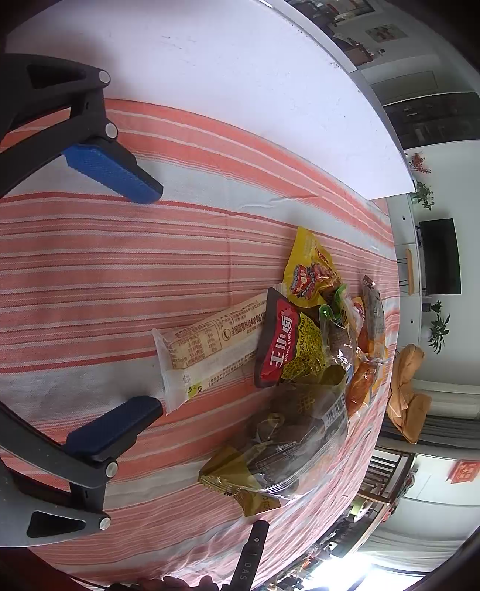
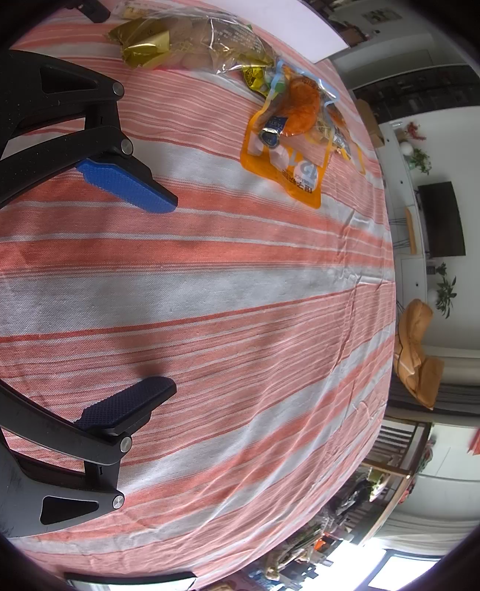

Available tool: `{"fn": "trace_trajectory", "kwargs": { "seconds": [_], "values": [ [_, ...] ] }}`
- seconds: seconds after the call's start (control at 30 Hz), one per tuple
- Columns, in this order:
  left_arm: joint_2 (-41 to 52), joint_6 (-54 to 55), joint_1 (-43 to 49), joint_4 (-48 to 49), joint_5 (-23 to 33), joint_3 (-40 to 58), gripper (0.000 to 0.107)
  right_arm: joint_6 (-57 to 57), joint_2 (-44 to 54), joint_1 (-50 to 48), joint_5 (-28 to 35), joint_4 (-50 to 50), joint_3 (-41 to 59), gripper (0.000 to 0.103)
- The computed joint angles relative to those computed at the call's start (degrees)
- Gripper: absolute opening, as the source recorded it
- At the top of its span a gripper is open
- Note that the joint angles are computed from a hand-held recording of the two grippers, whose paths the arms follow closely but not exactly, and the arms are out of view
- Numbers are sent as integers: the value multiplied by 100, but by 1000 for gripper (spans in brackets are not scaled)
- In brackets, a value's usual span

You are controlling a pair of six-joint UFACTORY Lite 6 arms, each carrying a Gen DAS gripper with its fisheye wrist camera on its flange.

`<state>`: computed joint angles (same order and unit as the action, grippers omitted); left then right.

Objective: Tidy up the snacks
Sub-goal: 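Return both tools to the table above the remaining snacks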

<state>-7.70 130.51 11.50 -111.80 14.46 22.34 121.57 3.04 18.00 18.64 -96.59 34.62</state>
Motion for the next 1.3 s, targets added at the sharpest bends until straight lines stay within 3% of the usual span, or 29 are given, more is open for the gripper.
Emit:
{"fn": "trace_trajectory", "kwargs": {
  "seconds": [0.17,1.3],
  "values": [
    [203,314,-143,-411,-49,151,103,9,-7,1,0,-8,-10,92],
    [177,231,-94,-285,-15,129,103,-58,84,-127,-78,43,84,97]
  ]
}}
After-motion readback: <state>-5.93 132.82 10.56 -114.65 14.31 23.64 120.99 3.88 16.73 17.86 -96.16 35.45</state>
